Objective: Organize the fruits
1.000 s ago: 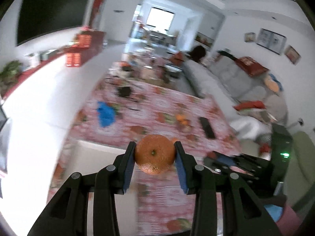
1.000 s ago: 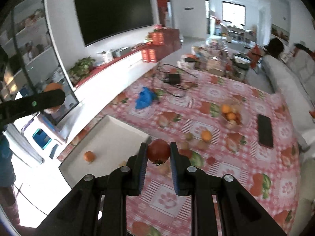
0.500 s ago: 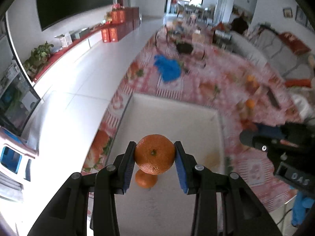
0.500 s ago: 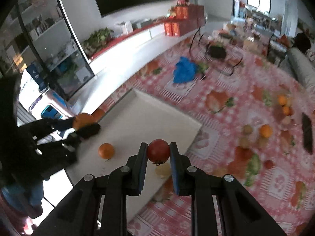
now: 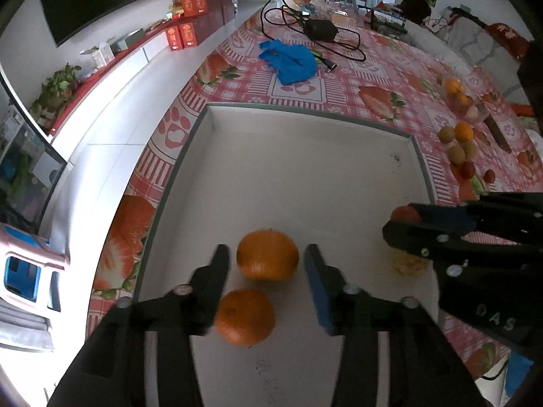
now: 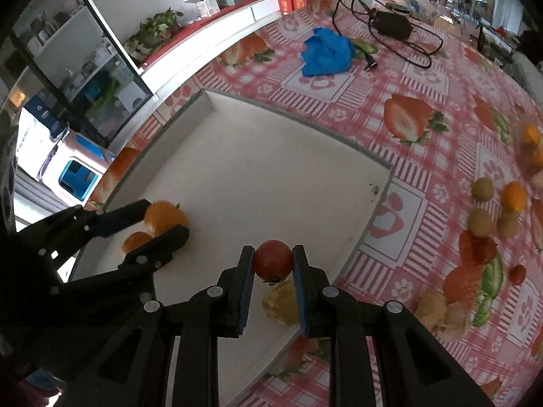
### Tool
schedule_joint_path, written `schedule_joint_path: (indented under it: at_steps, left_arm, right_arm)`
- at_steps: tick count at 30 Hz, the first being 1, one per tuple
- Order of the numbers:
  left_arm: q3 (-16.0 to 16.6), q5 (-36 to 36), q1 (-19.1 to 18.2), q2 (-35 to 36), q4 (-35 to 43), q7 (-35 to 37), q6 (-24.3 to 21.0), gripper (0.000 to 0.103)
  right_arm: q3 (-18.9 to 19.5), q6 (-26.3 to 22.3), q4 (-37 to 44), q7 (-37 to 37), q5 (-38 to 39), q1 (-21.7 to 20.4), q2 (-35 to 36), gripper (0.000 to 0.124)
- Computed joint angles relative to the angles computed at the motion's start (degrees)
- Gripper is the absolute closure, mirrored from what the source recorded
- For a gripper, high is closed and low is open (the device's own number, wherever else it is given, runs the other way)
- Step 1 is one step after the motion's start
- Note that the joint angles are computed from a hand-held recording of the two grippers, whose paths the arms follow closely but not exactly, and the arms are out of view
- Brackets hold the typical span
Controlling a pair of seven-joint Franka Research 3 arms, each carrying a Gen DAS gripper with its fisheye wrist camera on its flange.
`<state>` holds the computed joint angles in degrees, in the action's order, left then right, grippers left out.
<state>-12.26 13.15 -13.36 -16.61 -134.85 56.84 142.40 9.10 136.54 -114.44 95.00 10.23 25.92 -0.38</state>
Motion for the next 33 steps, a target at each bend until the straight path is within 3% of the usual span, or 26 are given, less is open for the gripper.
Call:
schedule_joint_path:
  at_steps: [5,9,11,14,15,24,33]
  left_arm:
    - [-0.4,2.3,0.8,-0.9,-0.7,-2.7,0.1,0.027]
    - [-0.6,3.4,1.4,-1.7,-1.0,-5.0,-0.9,0.024]
    - [0.2,1.6,0.7,-2.3,-1.5,-4.3,-0.6,0.023]
    - [-0.6,2.7,0.8,-3.2,-1.4,-4.8,-1.3,0.023]
    - [-0.7,3.0,0.7,-3.5,-1.3,-4.8,-1.4,0.023]
    - [-1.9,3.2,-1.8,-4.5,0.7,-3.4,-1.0,0.023]
    - [-4.1,-1.2,-8.2,1.2,5.5,2.4,2.0,0.023]
  right_arm:
    - [-0.1,-0.4,0.0,-0.7,1.7,-0.1,0.2,0.098]
    - [-0.4,1.0,-1.1,-0.7,2.6,-0.4,-1.0,0.058]
    - [-0.3,1.9,-1.6,-0.5,2.4,-0.5,-1.7,0.054]
    - [0.1,3.2,-2.5,1.5,-0.6,-0.6,-3.1,0.028]
    - [0.1,4.0,-3.3,2.3,-1.4,-0.7,-3.9,0.024]
    - [-0.4,8.2,-13.5,8.7,-6.4,-5.3,-14.0,0.022]
    - [-1.1,5.5,-25.7,12.6,-9.8,-12.5,-23.3,0.022]
